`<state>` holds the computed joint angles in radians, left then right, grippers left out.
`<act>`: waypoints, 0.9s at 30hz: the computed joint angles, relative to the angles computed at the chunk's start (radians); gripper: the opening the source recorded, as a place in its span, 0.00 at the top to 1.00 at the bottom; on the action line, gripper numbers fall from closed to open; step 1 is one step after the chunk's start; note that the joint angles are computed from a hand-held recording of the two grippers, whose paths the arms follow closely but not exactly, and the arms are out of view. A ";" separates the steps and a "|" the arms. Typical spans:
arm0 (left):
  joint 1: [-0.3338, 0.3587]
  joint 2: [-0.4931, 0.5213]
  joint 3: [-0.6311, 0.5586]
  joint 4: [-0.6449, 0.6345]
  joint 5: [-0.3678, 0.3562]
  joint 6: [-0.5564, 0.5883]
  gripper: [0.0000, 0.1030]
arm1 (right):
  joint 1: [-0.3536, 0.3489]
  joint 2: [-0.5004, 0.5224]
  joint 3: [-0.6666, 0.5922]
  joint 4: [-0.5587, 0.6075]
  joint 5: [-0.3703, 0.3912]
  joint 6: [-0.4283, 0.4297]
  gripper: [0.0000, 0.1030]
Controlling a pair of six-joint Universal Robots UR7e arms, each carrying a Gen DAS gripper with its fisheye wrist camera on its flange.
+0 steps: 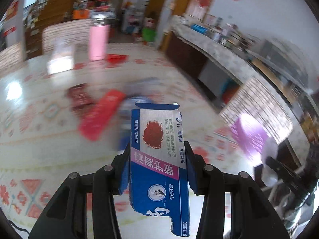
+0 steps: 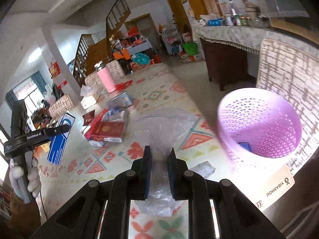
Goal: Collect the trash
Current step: 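Carry both items to the purple wastebasket and open both tools to drop them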
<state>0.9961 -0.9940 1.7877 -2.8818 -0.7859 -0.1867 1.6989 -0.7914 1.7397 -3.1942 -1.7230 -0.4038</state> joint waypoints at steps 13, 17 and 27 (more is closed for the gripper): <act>-0.042 0.432 -0.559 0.258 -0.250 0.089 0.56 | -0.127 -0.075 -0.055 0.013 0.023 0.030 0.84; -0.044 0.550 -0.736 0.332 -0.291 0.116 0.56 | -0.150 -0.063 -0.122 0.049 0.005 0.044 0.84; -0.062 0.657 -0.862 0.331 -0.226 0.176 0.22 | -0.185 -0.023 -0.215 0.075 -0.010 0.077 0.52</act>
<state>0.9337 -0.3374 0.9261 -2.5505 -1.0121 -0.0107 1.5139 -0.8145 1.5243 -3.1197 -1.7333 -0.3270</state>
